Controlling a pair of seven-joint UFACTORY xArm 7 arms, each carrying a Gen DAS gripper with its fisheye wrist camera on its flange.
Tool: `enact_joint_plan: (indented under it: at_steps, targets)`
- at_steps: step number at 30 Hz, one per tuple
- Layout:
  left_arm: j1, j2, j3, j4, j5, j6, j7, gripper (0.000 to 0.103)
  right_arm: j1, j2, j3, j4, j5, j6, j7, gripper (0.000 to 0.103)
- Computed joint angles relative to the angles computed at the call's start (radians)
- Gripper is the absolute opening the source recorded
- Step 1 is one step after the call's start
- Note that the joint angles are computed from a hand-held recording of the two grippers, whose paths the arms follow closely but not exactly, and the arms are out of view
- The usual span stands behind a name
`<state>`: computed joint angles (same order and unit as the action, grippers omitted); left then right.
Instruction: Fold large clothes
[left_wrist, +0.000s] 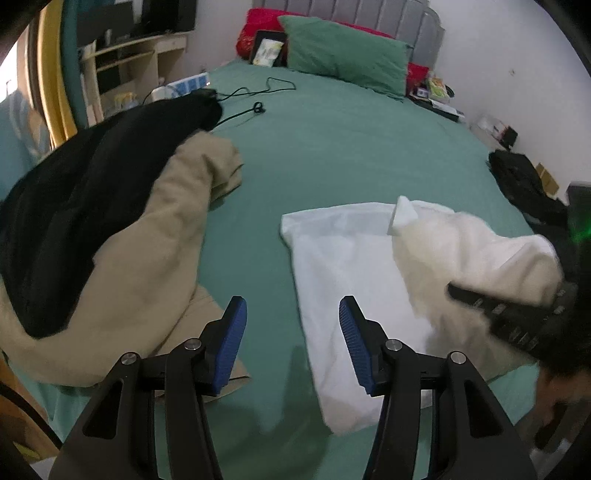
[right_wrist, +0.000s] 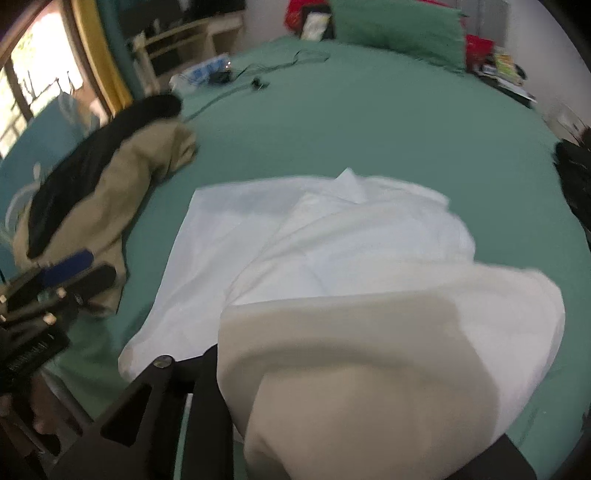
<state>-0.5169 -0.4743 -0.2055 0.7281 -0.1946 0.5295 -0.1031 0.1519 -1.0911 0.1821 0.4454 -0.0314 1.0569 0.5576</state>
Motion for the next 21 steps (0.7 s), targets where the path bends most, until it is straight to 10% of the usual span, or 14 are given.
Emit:
enact_joint_plan:
  at_steps: [7, 21]
  targets:
    - [0.026, -0.018, 0.033, -0.03, -0.02, 0.03, 0.003, 0.055, 0.129, 0.09, -0.029, 0.01, 0.075, -0.102, -0.107, 0.073]
    - [0.024, -0.035, 0.026, -0.042, -0.034, -0.013, -0.032, 0.055, 0.167, -0.079, -0.052, -0.013, 0.164, -0.222, -0.197, 0.076]
